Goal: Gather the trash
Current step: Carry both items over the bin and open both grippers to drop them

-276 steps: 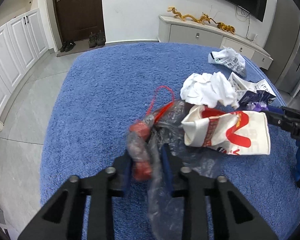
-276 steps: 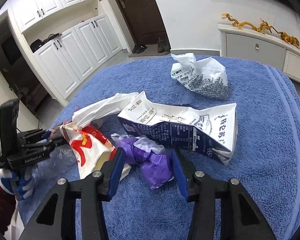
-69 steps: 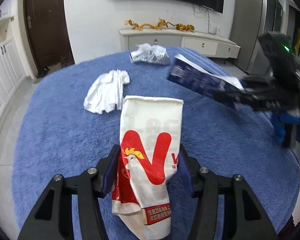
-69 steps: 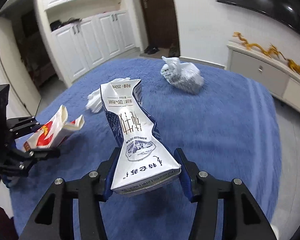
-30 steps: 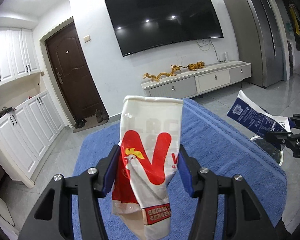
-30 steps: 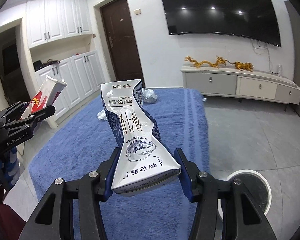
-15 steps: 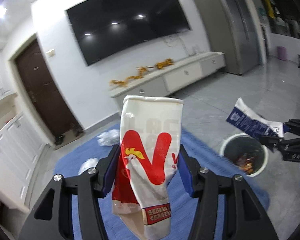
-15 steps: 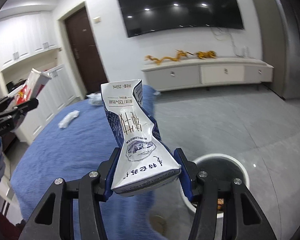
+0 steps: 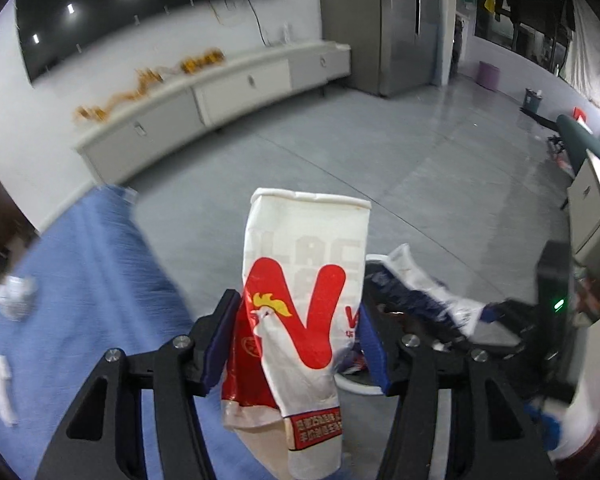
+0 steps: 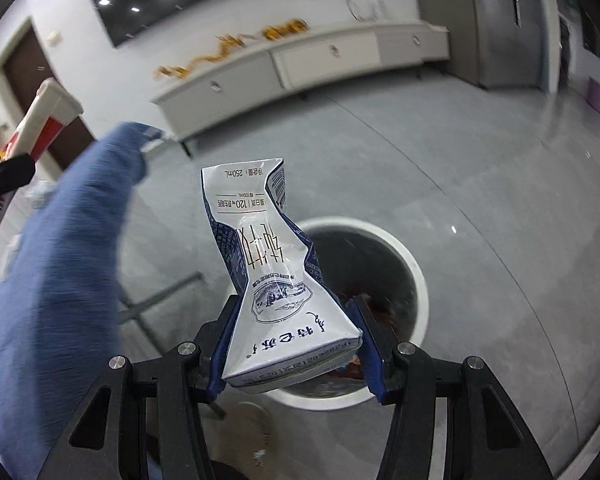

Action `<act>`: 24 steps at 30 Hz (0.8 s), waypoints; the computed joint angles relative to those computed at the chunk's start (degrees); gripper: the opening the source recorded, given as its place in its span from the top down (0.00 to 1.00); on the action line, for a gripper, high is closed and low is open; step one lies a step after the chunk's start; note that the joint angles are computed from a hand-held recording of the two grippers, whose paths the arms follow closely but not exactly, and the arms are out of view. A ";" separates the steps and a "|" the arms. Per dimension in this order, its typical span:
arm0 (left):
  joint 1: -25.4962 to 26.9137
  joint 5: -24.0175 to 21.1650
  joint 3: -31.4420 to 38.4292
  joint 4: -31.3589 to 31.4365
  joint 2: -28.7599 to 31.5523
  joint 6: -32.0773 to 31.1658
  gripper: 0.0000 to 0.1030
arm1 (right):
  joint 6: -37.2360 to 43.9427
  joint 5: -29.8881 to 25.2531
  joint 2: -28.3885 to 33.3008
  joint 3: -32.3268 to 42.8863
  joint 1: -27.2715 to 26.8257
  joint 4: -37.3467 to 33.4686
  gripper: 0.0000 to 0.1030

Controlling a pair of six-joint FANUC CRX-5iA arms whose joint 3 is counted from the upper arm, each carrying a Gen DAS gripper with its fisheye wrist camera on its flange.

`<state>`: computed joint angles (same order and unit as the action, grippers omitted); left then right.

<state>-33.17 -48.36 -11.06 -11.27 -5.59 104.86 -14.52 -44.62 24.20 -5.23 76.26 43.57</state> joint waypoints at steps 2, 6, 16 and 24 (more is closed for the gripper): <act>1.84 2.12 -0.13 6.03 3.26 -3.13 0.45 | 1.80 0.19 1.35 1.07 -0.98 -2.66 0.50; 4.24 4.72 -0.78 15.46 7.58 -8.50 0.43 | 3.75 0.48 3.46 2.19 -2.58 -6.73 0.49; 5.74 7.61 -2.25 23.38 9.45 -15.14 0.38 | 0.24 -2.26 3.02 1.00 -2.37 -6.61 0.30; 4.42 10.17 -4.91 14.22 0.92 -7.79 0.38 | -6.74 -5.62 -0.56 -1.88 0.34 2.32 0.12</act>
<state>-28.75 -38.19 -15.97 2.95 -4.67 97.07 -21.26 -50.23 23.64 -7.11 76.59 45.89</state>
